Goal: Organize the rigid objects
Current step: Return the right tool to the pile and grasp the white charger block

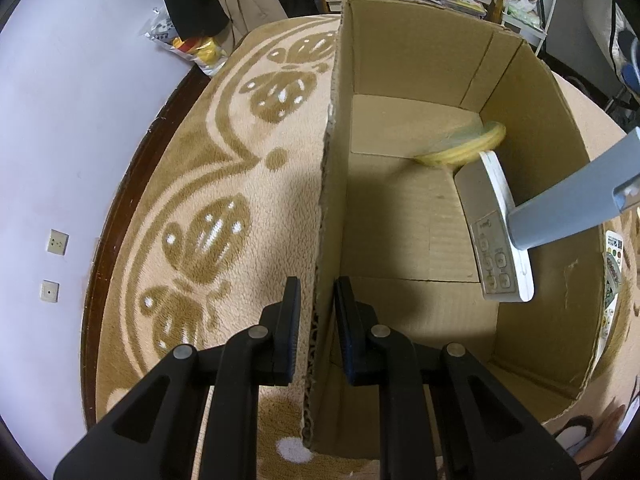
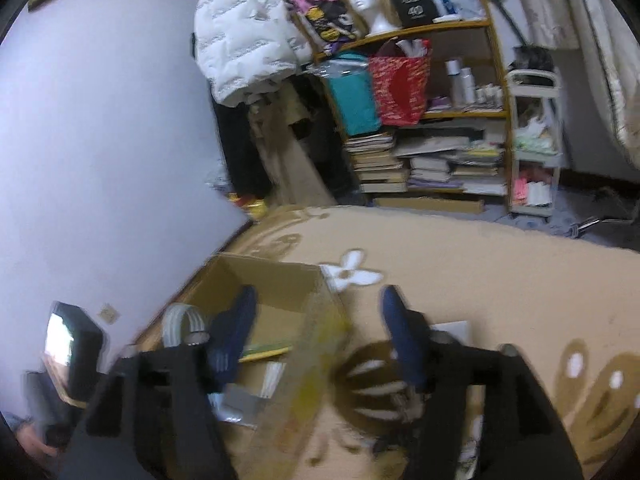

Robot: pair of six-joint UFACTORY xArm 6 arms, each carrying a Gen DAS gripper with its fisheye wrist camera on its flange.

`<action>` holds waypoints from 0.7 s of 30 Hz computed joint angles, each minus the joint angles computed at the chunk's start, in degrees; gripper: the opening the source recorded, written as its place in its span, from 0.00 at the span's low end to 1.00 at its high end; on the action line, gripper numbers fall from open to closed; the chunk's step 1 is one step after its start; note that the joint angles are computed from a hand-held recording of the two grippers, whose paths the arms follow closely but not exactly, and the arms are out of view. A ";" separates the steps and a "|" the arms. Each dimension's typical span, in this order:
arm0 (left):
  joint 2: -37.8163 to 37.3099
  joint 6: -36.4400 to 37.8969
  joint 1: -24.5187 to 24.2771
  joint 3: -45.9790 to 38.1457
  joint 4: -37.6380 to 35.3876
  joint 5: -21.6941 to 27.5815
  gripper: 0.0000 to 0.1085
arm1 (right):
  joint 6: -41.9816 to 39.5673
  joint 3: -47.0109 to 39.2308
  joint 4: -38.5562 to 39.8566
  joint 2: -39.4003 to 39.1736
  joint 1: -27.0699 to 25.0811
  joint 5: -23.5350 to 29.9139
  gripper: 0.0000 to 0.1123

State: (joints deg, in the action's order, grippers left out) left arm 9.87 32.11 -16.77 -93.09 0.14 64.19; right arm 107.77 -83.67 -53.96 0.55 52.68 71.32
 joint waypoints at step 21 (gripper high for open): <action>0.05 0.80 -0.15 -0.29 0.32 0.12 0.16 | 3.96 16.63 13.24 -6.11 -3.57 -0.96 0.83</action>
